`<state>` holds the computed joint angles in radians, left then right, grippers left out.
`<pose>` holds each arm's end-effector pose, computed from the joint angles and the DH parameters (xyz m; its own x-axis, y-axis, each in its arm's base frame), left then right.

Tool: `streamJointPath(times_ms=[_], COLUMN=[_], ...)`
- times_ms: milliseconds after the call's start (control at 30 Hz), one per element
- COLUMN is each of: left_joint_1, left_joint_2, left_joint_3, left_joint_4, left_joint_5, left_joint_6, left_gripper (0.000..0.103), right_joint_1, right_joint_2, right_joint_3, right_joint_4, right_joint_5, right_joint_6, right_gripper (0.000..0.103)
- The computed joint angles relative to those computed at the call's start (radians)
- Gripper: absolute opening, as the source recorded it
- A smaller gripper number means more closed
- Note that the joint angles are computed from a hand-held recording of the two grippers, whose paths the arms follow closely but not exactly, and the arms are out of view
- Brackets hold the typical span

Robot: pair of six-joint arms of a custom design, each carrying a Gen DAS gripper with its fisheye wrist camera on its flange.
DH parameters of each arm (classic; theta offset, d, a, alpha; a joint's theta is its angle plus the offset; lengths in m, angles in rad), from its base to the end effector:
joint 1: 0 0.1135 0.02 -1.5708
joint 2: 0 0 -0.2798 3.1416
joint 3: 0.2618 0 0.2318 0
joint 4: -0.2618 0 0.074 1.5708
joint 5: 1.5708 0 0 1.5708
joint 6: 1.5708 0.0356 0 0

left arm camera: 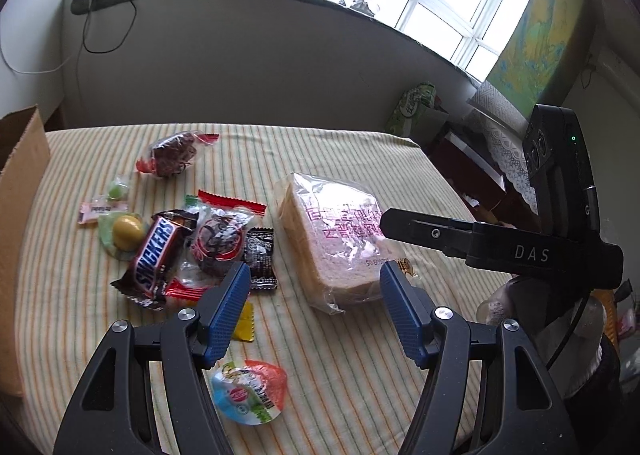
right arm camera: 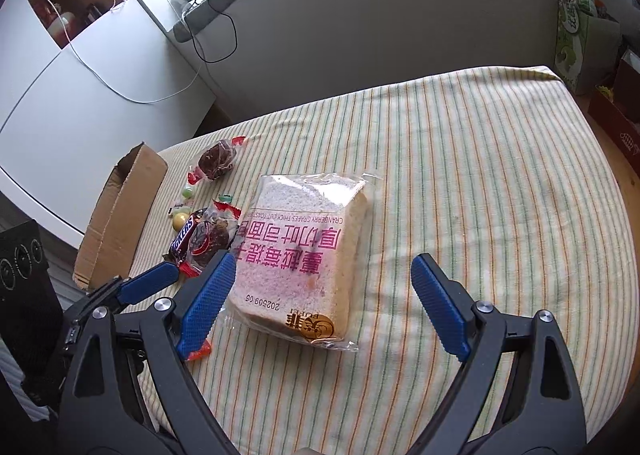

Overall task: Organize snacks
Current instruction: 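Move the right tool to the bread bag and close on it, then lift the bread bag with the right tool and lower it into the box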

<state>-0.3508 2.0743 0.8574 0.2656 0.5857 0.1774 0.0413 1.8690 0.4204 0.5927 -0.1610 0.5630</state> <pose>0.3210 -0.1384 0.0849 -0.6489 0.3940 -0.6509 0.7135 0.6123 -0.3405 0.2601 0.0165 0.0836 -0.7158 0.4977 -0.4898 0.2795 0.8470 0.4522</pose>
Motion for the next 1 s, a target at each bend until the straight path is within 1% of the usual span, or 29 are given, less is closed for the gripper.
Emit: streamJointPath(times_ms=[33, 100, 133, 200, 333, 400, 433, 467, 633, 667, 733, 867, 1000], left_joint_1=[-0.007, -0.021, -0.028, -0.039, -0.060, -0.061, -0.063, -0.067, -0.080, -0.082, -0.078, -0.087, -0.094], left_joint_2=[0.011, 0.029, 0.037, 0.056, 0.087, 0.099, 0.101, 0.105, 0.123, 0.125, 0.131, 0.127, 0.104], left_joint_3=[0.014, 0.036, 0.048, 0.071, 0.110, 0.123, 0.126, 0.131, 0.159, 0.162, 0.170, 0.167, 0.135], left_joint_4=[-0.011, -0.025, -0.037, -0.063, -0.102, -0.115, -0.118, -0.119, -0.133, -0.135, -0.143, -0.137, -0.108], left_joint_5=[0.002, 0.001, 0.002, 0.006, 0.005, 0.010, 0.012, 0.013, 0.013, 0.013, 0.015, 0.003, -0.016], left_joint_6=[0.000, 0.000, 0.002, 0.005, 0.010, 0.016, 0.016, 0.012, 0.004, 0.005, 0.013, 0.020, 0.028], left_gripper=[0.066, 0.062, 0.059, 0.058, 0.057, 0.056, 0.056, 0.055, 0.055, 0.055, 0.055, 0.055, 0.054], right_joint_1=[-0.008, -0.016, -0.020, -0.027, -0.030, -0.027, -0.026, -0.022, -0.014, -0.016, -0.017, 0.005, 0.015], right_joint_2=[0.013, 0.037, 0.047, 0.067, 0.097, 0.106, 0.108, 0.113, 0.120, 0.121, 0.119, 0.103, 0.090], right_joint_3=[0.003, 0.014, 0.017, 0.029, 0.048, 0.061, 0.068, 0.077, 0.088, 0.088, 0.085, 0.085, 0.079], right_joint_4=[0.010, 0.018, 0.024, 0.026, 0.031, 0.022, 0.011, 0.001, -0.010, -0.008, -0.006, -0.024, -0.029], right_joint_5=[-0.018, -0.041, -0.053, -0.079, -0.115, -0.126, -0.134, -0.135, -0.123, -0.127, -0.130, -0.090, -0.079], right_joint_6=[-0.001, -0.001, -0.002, -0.006, -0.006, -0.014, -0.019, -0.021, -0.025, -0.026, -0.026, -0.032, -0.026], right_gripper=[0.092, 0.091, 0.091, 0.086, 0.085, 0.080, 0.073, 0.068, 0.066, 0.062, 0.058, 0.056, 0.055])
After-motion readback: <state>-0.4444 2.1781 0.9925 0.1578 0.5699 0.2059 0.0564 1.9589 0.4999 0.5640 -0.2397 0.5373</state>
